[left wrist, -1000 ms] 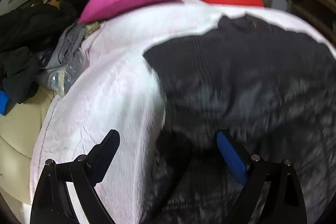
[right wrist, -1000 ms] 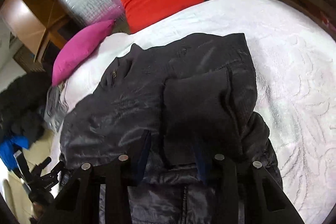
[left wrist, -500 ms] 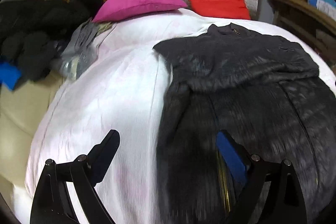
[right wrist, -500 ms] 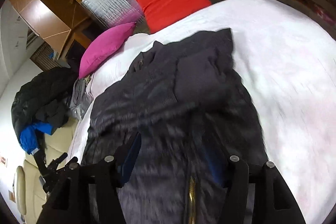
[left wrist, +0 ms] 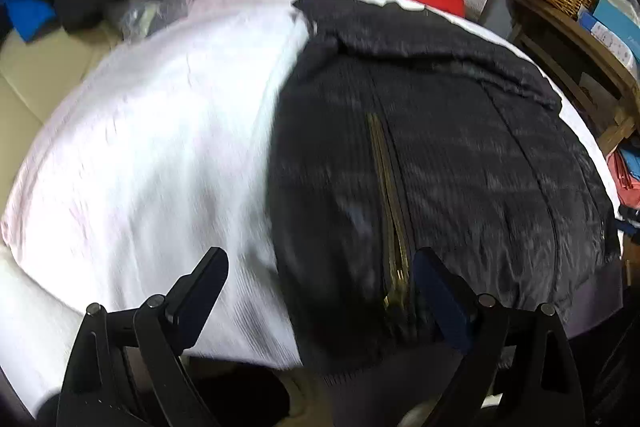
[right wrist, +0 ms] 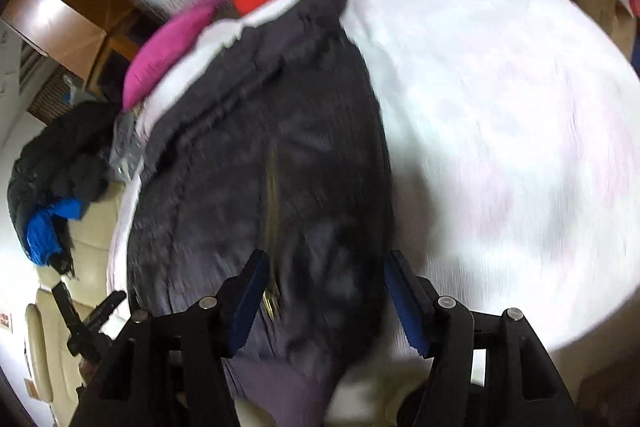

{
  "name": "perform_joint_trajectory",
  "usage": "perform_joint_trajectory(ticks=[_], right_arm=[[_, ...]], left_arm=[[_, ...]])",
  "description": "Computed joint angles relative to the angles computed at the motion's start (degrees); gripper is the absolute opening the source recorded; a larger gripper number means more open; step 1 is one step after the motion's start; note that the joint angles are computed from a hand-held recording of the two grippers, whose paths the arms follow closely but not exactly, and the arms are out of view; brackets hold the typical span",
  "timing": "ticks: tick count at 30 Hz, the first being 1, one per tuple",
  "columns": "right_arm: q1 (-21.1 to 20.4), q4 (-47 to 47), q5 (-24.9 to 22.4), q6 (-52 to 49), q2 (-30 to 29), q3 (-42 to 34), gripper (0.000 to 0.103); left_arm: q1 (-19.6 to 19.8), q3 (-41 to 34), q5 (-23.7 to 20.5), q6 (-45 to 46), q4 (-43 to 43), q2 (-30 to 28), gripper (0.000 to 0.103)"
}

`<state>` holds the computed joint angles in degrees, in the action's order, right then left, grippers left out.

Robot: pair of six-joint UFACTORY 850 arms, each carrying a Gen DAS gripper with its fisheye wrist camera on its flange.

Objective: Fold large clothes

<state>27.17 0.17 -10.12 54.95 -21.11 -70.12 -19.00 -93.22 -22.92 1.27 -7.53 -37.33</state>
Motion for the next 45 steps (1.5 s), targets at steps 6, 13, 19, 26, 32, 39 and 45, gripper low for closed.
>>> perform_joint_trajectory(ticks=[6, 13, 19, 26, 32, 39, 45], right_arm=[[2.02, 4.55, -2.99, -4.86, -1.60, -0.92, 0.064], [4.70, -9.32, -7.13, 7.99, -3.34, -2.96, 0.060], [4.42, -0.22, -11.25, -0.14, -4.82, -4.92, 0.060], [5.72, -5.33, -14.93, 3.38, -6.32, -7.49, 0.055], [7.20, -13.80, -16.03, 8.07, -4.18, -8.20, 0.031], [7.09, -12.51, -10.00, 4.71, -2.06, -6.32, 0.031], [5.20, 2.89, -8.94, -5.90, -2.92, -4.15, 0.034]], left_arm=[[0.34, 3.11, -1.37, -1.60, -3.09, 1.11, 0.094], [1.29, 6.50, -2.88, 4.26, -13.16, 2.32, 0.069], [1.89, 5.46, -7.70, 7.24, -19.30, 0.91, 0.075], [1.84, 8.40, -6.14, 15.67, -26.06, 2.69, 0.061], [1.28, 9.93, -3.72, 19.11, -27.72, 4.17, 0.034], [2.30, 11.30, -5.01, 27.16, -35.87, 4.90, 0.052], [3.27, 10.82, -7.81, 34.44, -43.67, 3.92, 0.070]])
